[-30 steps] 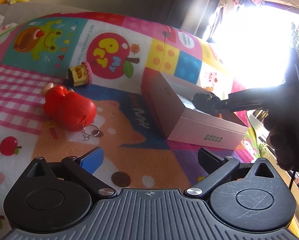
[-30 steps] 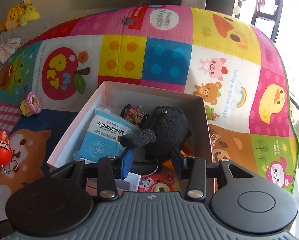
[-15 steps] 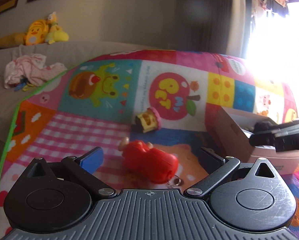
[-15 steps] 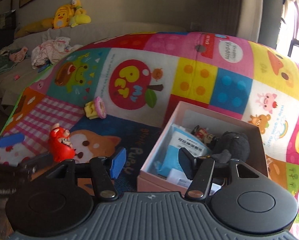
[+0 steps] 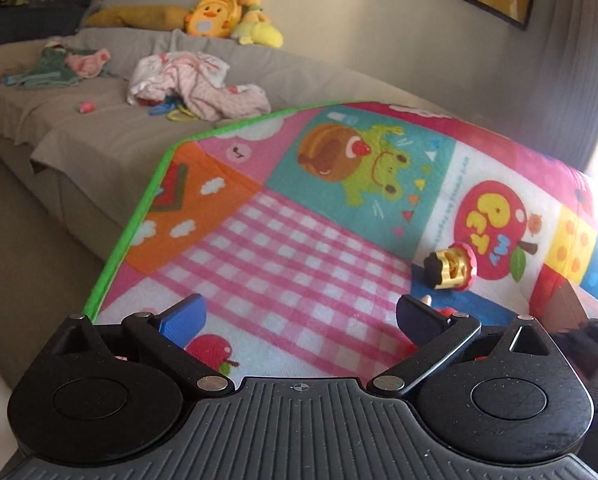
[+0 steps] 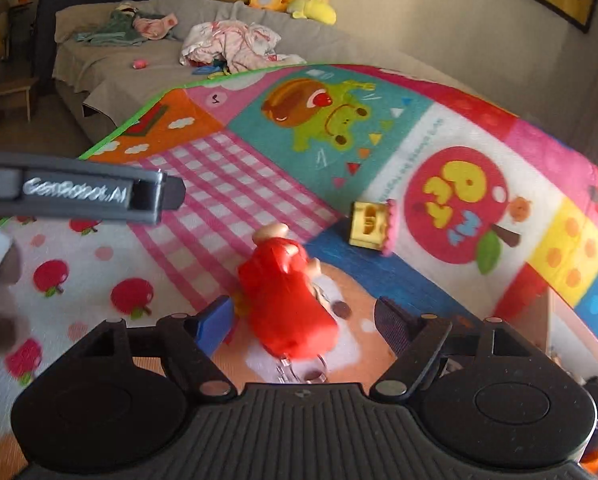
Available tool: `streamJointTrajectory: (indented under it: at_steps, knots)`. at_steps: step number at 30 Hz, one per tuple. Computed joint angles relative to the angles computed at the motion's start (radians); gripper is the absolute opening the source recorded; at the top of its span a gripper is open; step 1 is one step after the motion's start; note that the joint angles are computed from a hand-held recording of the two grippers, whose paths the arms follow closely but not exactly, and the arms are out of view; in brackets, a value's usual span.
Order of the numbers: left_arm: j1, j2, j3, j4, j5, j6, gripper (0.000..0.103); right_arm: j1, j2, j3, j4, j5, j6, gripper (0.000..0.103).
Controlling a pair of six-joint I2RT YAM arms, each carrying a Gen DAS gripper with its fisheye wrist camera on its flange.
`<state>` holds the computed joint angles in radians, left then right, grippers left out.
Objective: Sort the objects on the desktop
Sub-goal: 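Grasp the red daruma keychain figure with the right gripper and lift it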
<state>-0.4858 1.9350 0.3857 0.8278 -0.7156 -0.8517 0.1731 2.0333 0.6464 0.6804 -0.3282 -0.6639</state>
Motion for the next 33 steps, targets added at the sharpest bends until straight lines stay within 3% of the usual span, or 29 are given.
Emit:
streamJointTrajectory:
  at_steps: [1, 2, 3, 5, 8, 11, 14, 21, 22, 23, 24, 26, 31, 33]
  knots:
    - [-0.006, -0.002, -0.001, 0.001, -0.001, 0.003, 0.103, 0.020, 0.027, 0.018, 0.005, 0.022, 0.016, 0.073]
    - [-0.011, -0.005, -0.002, 0.002, -0.005, 0.005, 0.103, 0.029, 0.039, 0.035, -0.016, 0.032, 0.017, 0.057]
    - [-0.018, -0.006, 0.003, -0.003, -0.010, 0.005, 0.103, 0.035, 0.043, 0.050, -0.053, 0.050, 0.008, 0.050]
    - [-0.026, -0.008, 0.002, -0.001, -0.012, 0.005, 0.103, 0.008, 0.020, 0.023, -0.060, 0.022, -0.008, 0.050]
    - [-0.033, -0.007, 0.012, -0.011, 0.005, 0.012, 0.103, -0.120, -0.068, -0.052, -0.139, -0.113, -0.094, 0.049]
    - [-0.053, 0.003, 0.031, -0.020, 0.027, 0.041, 0.103, -0.329, -0.148, -0.106, -0.262, -0.227, -0.238, 0.049]
    - [-0.083, 0.023, 0.084, -0.057, 0.042, 0.066, 0.103, -0.540, -0.150, -0.085, -0.354, -0.266, -0.357, 0.049]
    - [-0.151, 0.111, 0.260, -0.116, 0.077, 0.202, 0.103, -0.747, -0.032, -0.031, -0.104, -0.143, -0.283, 0.050]
    - [-0.154, 0.130, 0.292, -0.118, 0.082, 0.249, 0.103, -0.761, -0.028, -0.007, -0.146, -0.162, -0.270, 0.054]
    - [-0.150, 0.146, 0.323, -0.120, 0.093, 0.303, 0.103, -0.779, -0.025, 0.034, -0.236, -0.200, -0.259, 0.067]
    - [-0.142, 0.160, 0.352, -0.128, 0.102, 0.351, 0.103, -0.802, -0.008, 0.094, -0.347, -0.257, -0.253, 0.073]
    - [-0.112, 0.197, 0.451, -0.196, 0.100, 0.431, 0.103, -0.836, 0.030, 0.157, -0.451, -0.346, -0.224, 0.081]
    - [0.010, 0.304, 0.726, -0.396, 0.164, 0.433, 0.103, -0.884, 0.085, 0.187, -0.456, -0.421, -0.138, 0.083]
    - [0.049, 0.374, 0.868, -0.511, 0.192, 0.409, 0.103, -0.897, 0.085, 0.170, -0.414, -0.464, -0.112, 0.093]
